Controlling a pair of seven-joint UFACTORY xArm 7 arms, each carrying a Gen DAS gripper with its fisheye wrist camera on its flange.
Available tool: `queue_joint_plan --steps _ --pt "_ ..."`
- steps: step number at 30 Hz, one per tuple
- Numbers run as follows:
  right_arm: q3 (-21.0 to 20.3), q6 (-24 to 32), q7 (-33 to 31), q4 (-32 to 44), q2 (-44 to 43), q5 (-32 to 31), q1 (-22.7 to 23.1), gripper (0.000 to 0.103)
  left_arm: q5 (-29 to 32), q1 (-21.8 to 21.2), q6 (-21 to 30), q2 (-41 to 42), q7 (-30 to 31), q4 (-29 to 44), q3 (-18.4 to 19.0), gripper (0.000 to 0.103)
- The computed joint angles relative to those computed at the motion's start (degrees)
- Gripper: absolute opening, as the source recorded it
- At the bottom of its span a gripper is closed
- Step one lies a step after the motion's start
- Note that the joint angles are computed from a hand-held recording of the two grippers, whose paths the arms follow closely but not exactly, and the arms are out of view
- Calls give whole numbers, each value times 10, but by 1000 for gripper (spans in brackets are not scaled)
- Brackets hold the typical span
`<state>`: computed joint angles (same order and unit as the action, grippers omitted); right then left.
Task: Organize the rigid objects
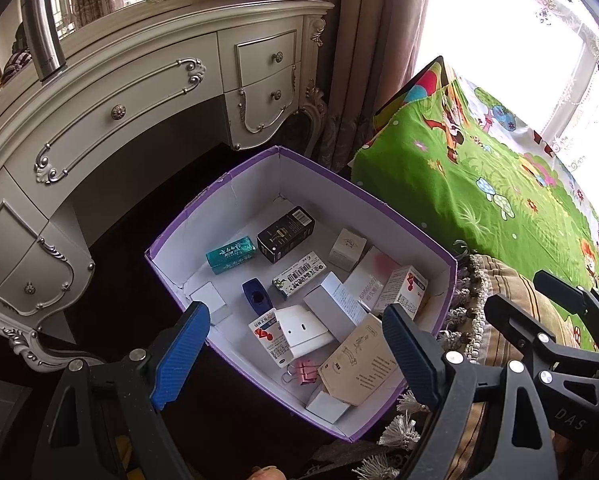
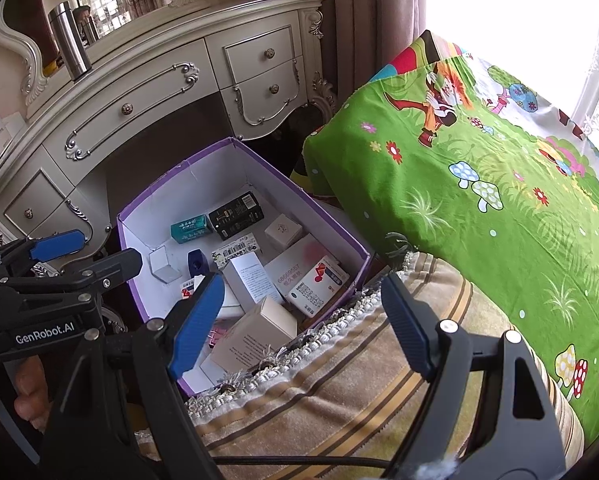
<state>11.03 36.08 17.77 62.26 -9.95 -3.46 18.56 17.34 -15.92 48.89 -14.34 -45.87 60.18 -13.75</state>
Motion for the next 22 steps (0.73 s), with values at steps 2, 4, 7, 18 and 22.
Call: queue_joint_plan --steps 2,4,7,18,22 --pt "0 0 0 0 0 1 0 83 -1 0 0 0 0 0 0 89" --pt "0 0 0 0 0 1 0 83 0 0 2 1 -2 0 0 89" --pt "0 0 -1 0 0 2 1 83 -1 -1 3 1 -1 0 0 89" --pt "-1 0 -4 -2 1 4 1 83 -6 -2 -3 -2 -1 -6 1 96" --pt "-2 1 -7 -2 2 8 2 83 8 0 5 -1 -9 -2 -4 96"
